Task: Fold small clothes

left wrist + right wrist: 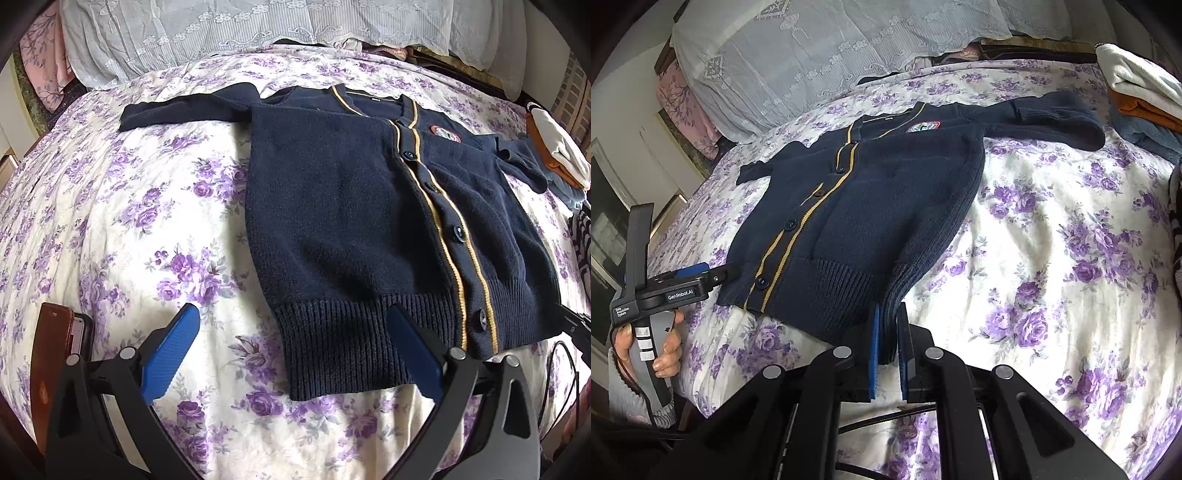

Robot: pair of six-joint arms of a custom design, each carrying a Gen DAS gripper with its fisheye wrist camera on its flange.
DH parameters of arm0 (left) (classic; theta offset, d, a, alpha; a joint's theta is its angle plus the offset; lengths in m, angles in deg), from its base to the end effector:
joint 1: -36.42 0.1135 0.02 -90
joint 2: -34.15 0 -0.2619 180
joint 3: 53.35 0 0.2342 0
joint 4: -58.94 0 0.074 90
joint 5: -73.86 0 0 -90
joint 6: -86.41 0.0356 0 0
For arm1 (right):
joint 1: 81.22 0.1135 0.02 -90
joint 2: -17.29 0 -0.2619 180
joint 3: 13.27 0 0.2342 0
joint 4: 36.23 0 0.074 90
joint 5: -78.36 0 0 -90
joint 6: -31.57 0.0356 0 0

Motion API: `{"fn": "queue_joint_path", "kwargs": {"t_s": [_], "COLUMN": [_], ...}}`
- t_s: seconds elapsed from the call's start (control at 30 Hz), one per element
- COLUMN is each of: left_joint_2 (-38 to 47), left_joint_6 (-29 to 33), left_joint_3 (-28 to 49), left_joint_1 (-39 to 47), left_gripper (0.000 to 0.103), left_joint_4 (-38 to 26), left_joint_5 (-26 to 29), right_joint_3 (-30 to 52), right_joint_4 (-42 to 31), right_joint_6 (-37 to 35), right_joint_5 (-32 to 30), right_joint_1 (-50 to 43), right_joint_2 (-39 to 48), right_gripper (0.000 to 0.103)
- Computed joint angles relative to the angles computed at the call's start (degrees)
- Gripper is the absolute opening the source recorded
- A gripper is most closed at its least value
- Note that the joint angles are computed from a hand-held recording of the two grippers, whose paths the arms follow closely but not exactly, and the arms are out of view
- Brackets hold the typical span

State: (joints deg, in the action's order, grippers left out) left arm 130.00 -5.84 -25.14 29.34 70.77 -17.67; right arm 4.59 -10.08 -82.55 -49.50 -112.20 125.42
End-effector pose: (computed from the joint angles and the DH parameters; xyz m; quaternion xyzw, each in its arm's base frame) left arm 0.1960 -0.0234 0.0668 0.0364 0.9551 -0.0112 0.2940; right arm 0.1355 -0.0559 0.0363 -0.0174 0.9246 0.1824 0.3340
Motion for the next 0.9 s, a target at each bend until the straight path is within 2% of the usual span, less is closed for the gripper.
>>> {"fn": "queue_joint_path", "kwargs": {"t_s": [0.9], "left_joint_2": [-2.0], "left_joint_6": [0.7], "left_joint_3": [-0.4], "left_joint_1": [0.3], "left_gripper": [0.098], "left_joint_4": [-1.3], "left_joint_5": [-0.6], "right_joint_3": [0.8], "right_joint_4": [-8.6], "right_joint_6": [-4.5], "right_joint_5": [-3.1], "right_joint_1": [-5.6], "right_joint_2": [-5.4], "right_gripper": [0.012]}}
